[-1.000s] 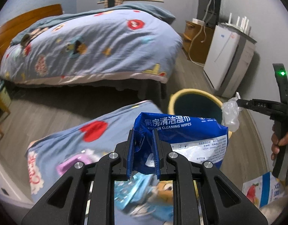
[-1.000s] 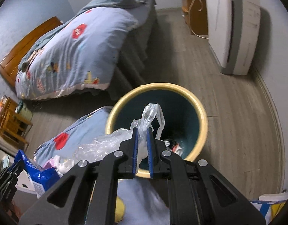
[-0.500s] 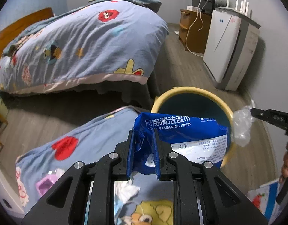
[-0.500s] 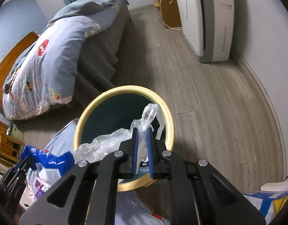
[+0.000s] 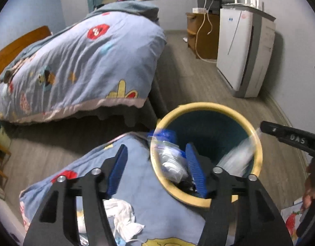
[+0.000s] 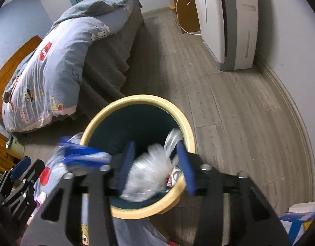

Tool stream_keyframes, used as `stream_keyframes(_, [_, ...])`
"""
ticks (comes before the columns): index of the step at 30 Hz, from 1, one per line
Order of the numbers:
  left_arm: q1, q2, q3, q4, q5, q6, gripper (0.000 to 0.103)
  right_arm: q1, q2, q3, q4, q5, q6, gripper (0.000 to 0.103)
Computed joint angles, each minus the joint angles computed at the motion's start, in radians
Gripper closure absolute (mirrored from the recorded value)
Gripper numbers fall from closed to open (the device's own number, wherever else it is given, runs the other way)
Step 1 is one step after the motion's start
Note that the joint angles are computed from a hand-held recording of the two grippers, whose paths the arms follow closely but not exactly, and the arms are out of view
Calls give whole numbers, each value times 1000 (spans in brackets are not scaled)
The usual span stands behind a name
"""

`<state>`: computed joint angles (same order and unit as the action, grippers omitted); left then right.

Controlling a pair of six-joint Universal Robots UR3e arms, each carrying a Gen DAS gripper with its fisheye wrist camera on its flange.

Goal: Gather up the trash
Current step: 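Carry the wipes pack and plastic wrap to the bin and release both, then grasp the blue mask with the right gripper while the left grasps the blue glove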

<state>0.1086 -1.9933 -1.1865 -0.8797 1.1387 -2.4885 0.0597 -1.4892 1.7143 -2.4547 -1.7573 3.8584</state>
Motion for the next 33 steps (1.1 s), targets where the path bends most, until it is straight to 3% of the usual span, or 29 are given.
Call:
stream_keyframes(5, [56,52,-27,-40,-53,31,18,15,1,-29,11,-13,2,33])
stream_keyframes(10, [162,115,-35,-126,-111,88,12,55,1,-78,18,-37,12,6])
stream_keyframes(23, [639,276,-45,-466,-249,340,8,342,191,-480,230,-124,43,6])
stream_keyframes(33, [890,371,-219,-515,-242,499,8,550,405,-777,413,-188,126,6])
